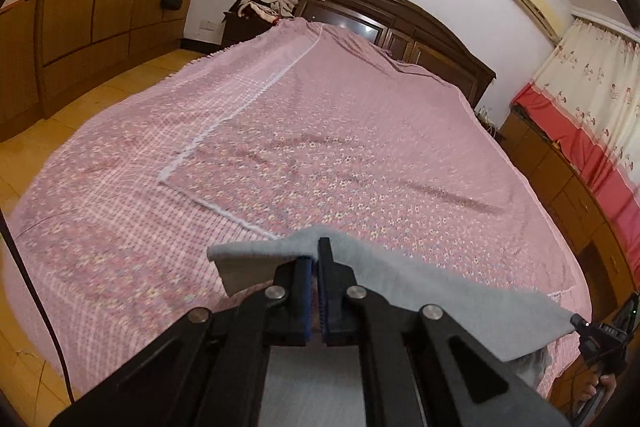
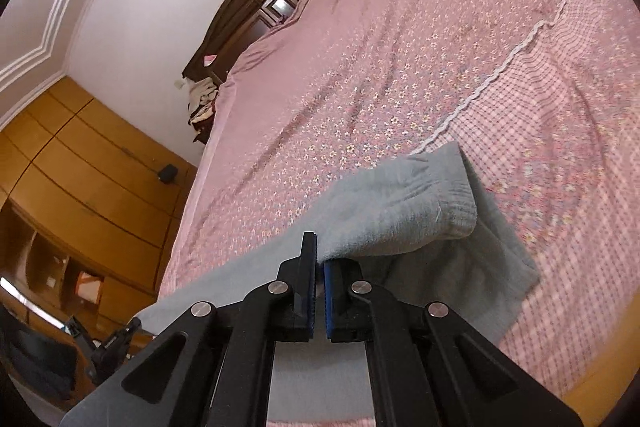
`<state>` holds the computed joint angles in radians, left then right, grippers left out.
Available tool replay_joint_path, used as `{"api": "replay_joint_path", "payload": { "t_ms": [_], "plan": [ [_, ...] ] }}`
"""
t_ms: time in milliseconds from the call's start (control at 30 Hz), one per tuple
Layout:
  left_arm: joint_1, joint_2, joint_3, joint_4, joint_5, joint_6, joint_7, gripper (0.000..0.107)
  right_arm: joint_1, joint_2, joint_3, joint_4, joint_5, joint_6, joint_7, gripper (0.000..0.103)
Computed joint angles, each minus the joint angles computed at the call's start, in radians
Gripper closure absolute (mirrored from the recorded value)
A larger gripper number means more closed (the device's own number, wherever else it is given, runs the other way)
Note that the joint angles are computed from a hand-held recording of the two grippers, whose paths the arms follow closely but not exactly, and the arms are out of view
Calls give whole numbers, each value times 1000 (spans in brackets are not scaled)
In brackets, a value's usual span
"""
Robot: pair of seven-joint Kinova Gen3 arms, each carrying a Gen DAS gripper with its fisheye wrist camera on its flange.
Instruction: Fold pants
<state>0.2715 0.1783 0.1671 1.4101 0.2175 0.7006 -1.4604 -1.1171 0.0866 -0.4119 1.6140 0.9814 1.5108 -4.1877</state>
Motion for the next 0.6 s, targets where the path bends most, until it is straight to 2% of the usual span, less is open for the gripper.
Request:
{"api": "replay_joint_path", "payload": {
  "t_ms": [267, 467, 600],
  "plan": [
    [-47, -143, -19, 196, 81, -23, -72, 105, -68, 29, -19, 1, -29, 29, -53, 99],
    [-54, -220, -41, 341, 110, -28, -94, 105, -101, 43, -15, 46, -80, -19, -137, 99],
    [-57, -212, -48, 393, 125, -17, -92, 105, -106, 44, -10, 97, -121, -75, -205, 98]
  ]
}}
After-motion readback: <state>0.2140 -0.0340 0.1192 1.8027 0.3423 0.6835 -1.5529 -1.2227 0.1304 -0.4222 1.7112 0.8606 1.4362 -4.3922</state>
